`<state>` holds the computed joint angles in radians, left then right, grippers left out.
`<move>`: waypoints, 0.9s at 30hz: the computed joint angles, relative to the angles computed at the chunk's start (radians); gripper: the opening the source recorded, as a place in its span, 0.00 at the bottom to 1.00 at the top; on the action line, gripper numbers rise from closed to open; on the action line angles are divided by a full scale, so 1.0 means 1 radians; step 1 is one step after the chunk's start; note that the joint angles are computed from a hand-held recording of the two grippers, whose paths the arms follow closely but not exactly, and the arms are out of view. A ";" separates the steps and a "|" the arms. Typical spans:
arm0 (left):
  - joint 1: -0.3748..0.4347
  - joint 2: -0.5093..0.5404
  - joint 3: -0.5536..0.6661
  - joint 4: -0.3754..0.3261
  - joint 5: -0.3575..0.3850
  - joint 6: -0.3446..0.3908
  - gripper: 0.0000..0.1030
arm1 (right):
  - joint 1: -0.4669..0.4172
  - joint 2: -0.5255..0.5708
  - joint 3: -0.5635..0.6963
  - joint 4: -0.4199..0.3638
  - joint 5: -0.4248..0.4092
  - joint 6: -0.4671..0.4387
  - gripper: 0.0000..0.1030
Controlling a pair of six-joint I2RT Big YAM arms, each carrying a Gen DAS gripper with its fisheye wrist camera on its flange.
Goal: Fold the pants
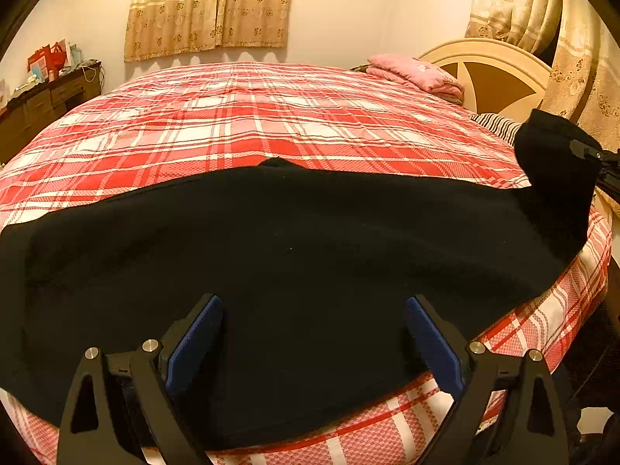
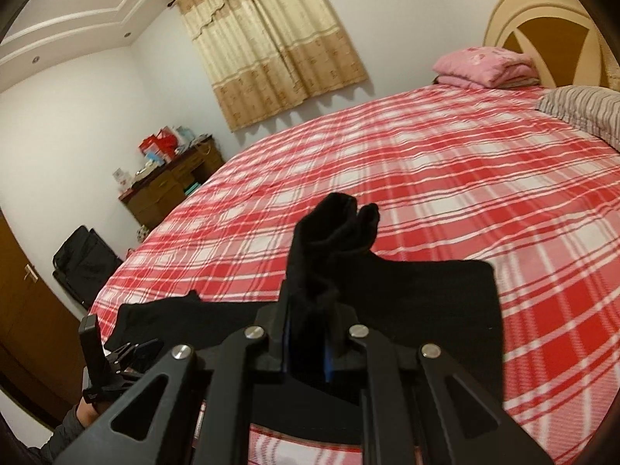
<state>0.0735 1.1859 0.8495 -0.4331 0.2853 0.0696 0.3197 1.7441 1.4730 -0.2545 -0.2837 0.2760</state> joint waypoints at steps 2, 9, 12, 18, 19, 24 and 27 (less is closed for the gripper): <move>0.001 0.000 -0.001 0.002 0.002 0.000 0.93 | 0.011 0.015 0.014 -0.008 -0.003 -0.003 0.15; 0.005 -0.001 0.003 -0.013 0.033 0.012 0.93 | 0.070 0.065 0.058 -0.041 0.018 -0.057 0.15; 0.000 -0.005 0.004 -0.021 0.042 0.017 0.93 | 0.095 0.090 0.076 -0.062 0.028 -0.087 0.15; -0.010 -0.009 0.010 -0.031 0.078 -0.004 0.93 | 0.134 0.133 0.109 -0.109 0.079 -0.164 0.15; -0.010 -0.009 0.013 -0.034 0.090 -0.008 0.93 | 0.137 0.138 0.111 -0.115 0.084 -0.175 0.15; -0.026 -0.006 0.024 -0.034 0.145 -0.031 0.93 | 0.155 0.160 0.123 -0.143 0.104 -0.221 0.15; -0.039 0.006 0.042 -0.045 0.186 -0.045 0.93 | 0.165 0.193 0.165 -0.218 0.103 -0.269 0.24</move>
